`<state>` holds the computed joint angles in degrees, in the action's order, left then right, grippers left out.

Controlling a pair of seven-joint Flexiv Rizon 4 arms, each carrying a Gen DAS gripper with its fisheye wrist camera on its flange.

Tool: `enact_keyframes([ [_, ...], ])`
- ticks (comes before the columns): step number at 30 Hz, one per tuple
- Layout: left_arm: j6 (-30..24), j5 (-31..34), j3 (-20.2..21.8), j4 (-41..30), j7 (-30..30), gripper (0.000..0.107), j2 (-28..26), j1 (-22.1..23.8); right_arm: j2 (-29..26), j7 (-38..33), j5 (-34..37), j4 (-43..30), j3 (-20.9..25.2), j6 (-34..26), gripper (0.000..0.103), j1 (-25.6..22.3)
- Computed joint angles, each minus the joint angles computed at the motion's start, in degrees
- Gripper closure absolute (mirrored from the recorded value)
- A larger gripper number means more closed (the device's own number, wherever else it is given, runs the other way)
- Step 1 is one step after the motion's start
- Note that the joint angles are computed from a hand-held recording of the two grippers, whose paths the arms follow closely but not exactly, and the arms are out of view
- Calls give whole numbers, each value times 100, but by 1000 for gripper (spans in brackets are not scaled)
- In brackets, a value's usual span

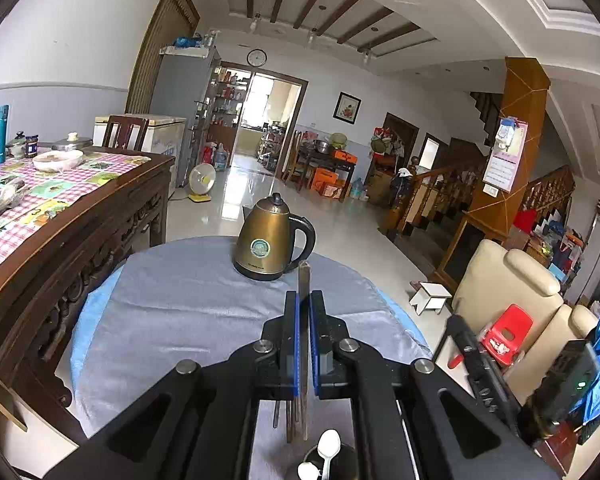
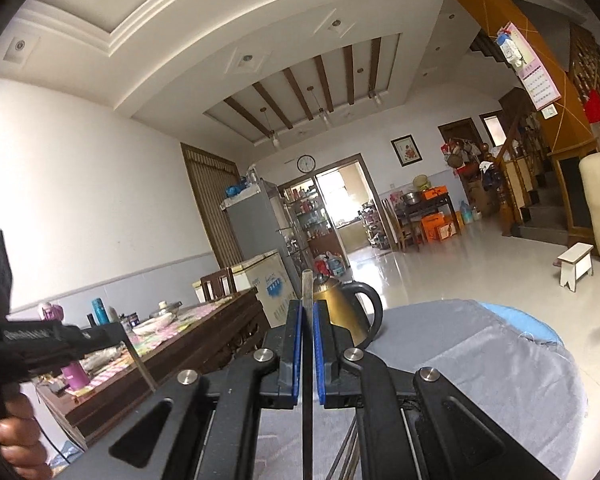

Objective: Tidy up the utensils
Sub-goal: 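Lift both chopsticks over the dark cup and lower them into it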

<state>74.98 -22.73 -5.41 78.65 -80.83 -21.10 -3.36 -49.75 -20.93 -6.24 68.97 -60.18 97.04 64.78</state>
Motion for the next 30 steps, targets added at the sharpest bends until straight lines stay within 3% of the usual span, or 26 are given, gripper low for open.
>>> enact_keyframes([
  [12, 169, -542, -290, 499, 643, 102, 305, 45, -93, -103, -52, 179, -169, -45, 97, 195],
  [30, -375, -162, -22, 644, 115, 102, 187, -183, 279, -750, 215, 934, 194, 165, 97, 495],
])
